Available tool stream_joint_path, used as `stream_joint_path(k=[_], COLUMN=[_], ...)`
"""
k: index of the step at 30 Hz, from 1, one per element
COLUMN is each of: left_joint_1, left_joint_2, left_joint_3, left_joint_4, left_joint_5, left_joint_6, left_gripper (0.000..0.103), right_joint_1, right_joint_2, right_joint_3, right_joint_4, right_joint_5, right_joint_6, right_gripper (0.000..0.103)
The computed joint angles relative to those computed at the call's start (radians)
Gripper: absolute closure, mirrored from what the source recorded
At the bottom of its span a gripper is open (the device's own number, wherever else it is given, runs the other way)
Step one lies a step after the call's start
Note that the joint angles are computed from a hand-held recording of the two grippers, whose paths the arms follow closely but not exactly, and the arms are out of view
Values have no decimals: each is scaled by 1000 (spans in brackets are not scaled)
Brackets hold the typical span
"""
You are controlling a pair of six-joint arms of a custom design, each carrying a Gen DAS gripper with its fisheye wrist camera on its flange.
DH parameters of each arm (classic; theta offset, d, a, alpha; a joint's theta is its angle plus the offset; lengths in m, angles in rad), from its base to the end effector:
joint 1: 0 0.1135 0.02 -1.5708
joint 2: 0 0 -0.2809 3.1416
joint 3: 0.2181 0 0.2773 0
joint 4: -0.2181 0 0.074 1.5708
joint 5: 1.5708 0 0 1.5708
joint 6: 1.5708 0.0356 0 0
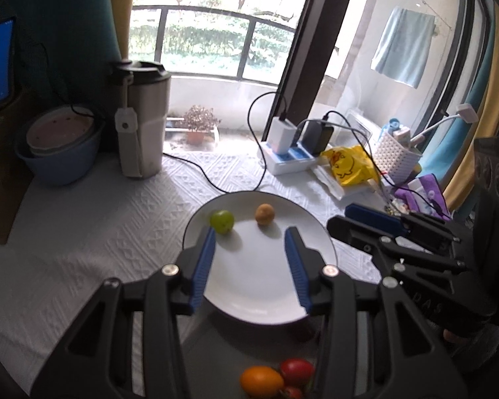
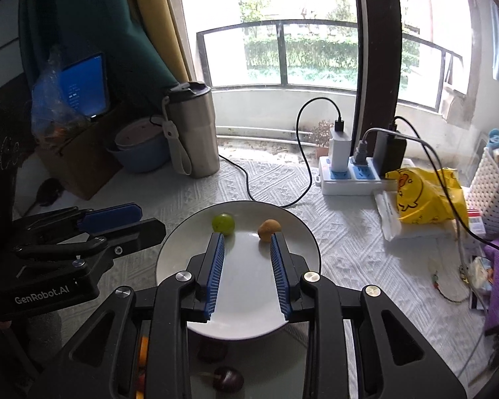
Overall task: Organize fruits
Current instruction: 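Move both open tools from the plate back to the fruit cluster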
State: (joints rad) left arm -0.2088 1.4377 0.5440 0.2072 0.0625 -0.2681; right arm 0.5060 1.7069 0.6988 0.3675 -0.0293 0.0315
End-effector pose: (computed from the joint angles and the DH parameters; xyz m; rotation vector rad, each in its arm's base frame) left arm 0.2772 -0.0610 0.1491 -0.0338 2.2759 -0.3236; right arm 0.2979 0.1663 0.1293 -0.5403 2.1646 0.3288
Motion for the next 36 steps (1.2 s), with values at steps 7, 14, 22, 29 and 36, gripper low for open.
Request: stream_joint_path(k=[7,14,22,29,36], left_joint_1=[-67,-157,-275,-425,-614], left_joint_2=[-154,-300,-451,-538,-543], left_joint_3=[-79,-157,-237,-295,-358], left_joint_4=[-42,-94,-160,-219,-230], left_joint_5=[-65,-147,-254,-391,-535], left_joint_6=[-36,-92,-174,-269,-412], left_gripper=[57,40,37,37,37], right_joint_1=[21,34,47,73,105], right_joint_2=[-135,-255,-370,-445,-503], right_joint_3=[-120,-231,-343,-432,-522], right_joint_4=[20,29,33,38,59], right_joint_5=[18,30,44,57,63], right_joint_6=[11,20,32,43,63], right_gripper=[72,72,72,72,72])
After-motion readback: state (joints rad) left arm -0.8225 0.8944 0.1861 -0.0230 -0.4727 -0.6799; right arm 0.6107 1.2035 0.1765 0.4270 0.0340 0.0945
